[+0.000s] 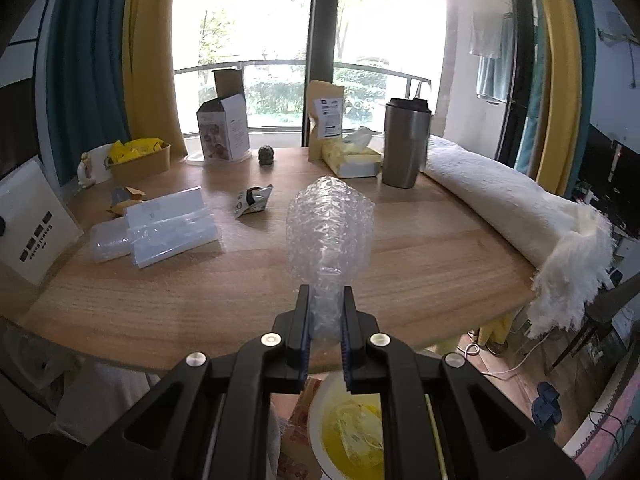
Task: Collect trash
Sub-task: 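Carry both items over the bucket and open the right gripper while the left holds its bag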
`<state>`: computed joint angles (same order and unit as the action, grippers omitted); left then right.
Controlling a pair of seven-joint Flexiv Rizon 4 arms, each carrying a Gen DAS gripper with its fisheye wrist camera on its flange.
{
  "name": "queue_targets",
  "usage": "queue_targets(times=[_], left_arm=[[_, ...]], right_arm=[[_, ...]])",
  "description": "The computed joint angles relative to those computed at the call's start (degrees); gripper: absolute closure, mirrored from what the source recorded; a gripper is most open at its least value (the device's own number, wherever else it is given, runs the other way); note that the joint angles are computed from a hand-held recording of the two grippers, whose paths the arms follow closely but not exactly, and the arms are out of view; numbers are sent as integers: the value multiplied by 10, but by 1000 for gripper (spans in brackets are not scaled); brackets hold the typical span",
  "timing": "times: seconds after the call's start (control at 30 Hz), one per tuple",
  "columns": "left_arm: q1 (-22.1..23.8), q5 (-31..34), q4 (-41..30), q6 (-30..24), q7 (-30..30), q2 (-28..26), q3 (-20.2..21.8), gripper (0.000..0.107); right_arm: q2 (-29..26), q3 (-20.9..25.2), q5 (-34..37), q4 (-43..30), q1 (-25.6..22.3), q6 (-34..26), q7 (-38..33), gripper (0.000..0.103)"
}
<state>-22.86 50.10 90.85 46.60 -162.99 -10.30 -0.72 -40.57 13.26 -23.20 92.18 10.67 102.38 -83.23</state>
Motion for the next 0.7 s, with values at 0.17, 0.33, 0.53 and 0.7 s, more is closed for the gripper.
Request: queue_targets(times=[0.17,0.33,0.53,0.7], left_arm=[[-6,1,-18,10,20,-7,-7,106],[-12,-12,-37,35,44,-25,-6,106],[-20,-53,-74,77,101,-68,1,106],[-33,-97,-119,105,165,-109,8,106]], right_arm=[[10,0,6,28,-13,18,3,92],[15,-9,10,48,-23,34,13,92],[15,-22,14,66,-38,50,30,92],[7,-23,16,74,-60,58,52,92]])
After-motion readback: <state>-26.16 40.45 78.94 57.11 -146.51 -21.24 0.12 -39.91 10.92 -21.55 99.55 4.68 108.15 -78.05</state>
